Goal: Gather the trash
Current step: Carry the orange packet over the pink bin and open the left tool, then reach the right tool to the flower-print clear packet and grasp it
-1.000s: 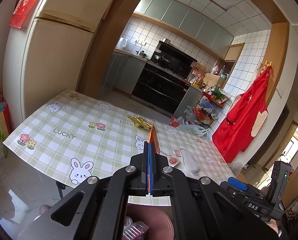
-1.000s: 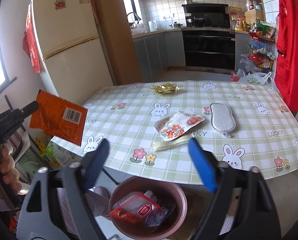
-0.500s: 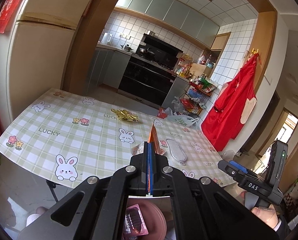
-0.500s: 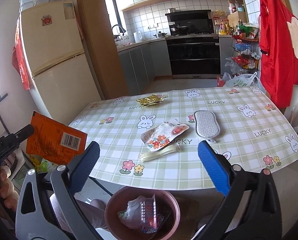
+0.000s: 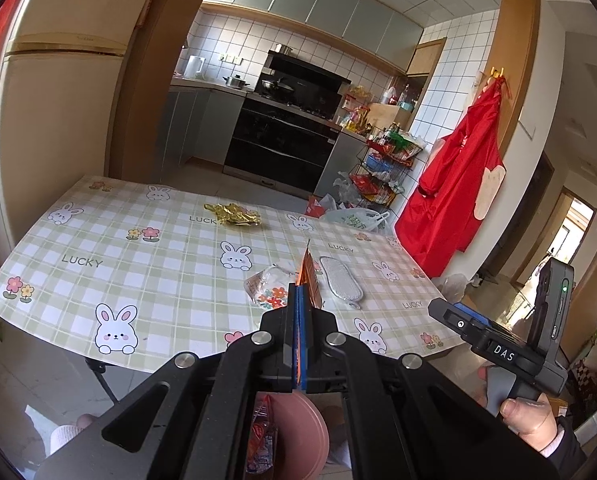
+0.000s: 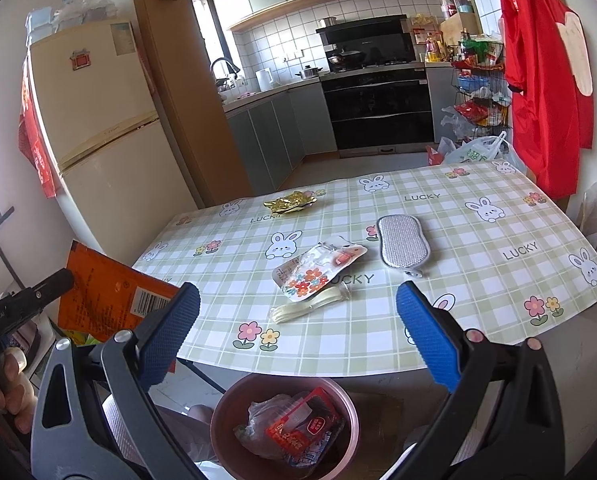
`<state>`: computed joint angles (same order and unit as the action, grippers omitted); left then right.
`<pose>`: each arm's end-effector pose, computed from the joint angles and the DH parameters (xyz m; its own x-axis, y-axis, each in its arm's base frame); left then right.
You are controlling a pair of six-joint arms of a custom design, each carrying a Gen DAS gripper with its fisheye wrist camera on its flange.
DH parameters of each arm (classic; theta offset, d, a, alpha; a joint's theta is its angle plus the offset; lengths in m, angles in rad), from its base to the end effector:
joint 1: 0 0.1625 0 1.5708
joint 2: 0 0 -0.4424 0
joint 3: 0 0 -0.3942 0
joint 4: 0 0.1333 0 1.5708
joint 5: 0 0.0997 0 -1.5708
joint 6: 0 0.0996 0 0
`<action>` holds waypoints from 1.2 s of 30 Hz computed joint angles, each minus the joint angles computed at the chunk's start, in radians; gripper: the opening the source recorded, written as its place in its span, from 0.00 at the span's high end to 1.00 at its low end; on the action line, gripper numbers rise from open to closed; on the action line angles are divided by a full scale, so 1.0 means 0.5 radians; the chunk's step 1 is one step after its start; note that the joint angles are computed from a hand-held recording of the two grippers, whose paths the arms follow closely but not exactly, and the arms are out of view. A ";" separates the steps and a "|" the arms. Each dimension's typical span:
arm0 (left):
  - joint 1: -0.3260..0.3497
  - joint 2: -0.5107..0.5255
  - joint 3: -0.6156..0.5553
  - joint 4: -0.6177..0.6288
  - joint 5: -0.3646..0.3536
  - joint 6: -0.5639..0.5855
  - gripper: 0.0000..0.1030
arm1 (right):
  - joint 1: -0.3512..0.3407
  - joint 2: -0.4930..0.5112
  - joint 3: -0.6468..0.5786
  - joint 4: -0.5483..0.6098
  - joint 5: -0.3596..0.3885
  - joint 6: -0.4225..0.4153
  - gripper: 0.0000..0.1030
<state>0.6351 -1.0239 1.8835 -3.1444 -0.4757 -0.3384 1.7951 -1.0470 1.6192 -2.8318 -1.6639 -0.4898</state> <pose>-0.3454 -0.5301 0.2726 -0.9003 -0.1269 -0.4163 0.3281 0.4307 -0.8408 0.2750 -0.6477 0.3189 -0.7874 -0.4987 0.3624 -0.6144 0.5871 -0.5271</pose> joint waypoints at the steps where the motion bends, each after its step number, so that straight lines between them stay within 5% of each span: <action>1: 0.004 0.005 -0.005 0.019 -0.020 -0.006 0.99 | -0.004 -0.002 0.000 -0.002 0.001 0.006 0.06; 5: 0.023 0.012 -0.022 0.104 -0.115 -0.050 0.98 | -0.021 -0.012 0.006 -0.012 0.002 0.024 0.06; 7: 0.037 0.005 -0.022 0.125 -0.166 -0.067 0.90 | -0.025 -0.013 0.009 -0.013 0.001 0.030 0.06; 9: 0.037 0.013 -0.027 0.117 -0.161 -0.045 0.71 | -0.026 -0.013 0.010 -0.013 0.000 0.032 0.06; 20: 0.035 -0.009 0.010 0.039 -0.107 -0.059 0.48 | -0.011 -0.005 0.015 -0.006 -0.014 0.017 0.06; 36: 0.167 -0.022 -0.031 0.198 -0.121 -0.061 0.38 | -0.045 0.134 -0.148 0.098 -0.125 0.062 0.06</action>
<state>0.7188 -1.0349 1.8679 -3.0455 -0.5361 -0.3691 1.7724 -0.9802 1.5451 -2.7829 -1.7264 -0.4587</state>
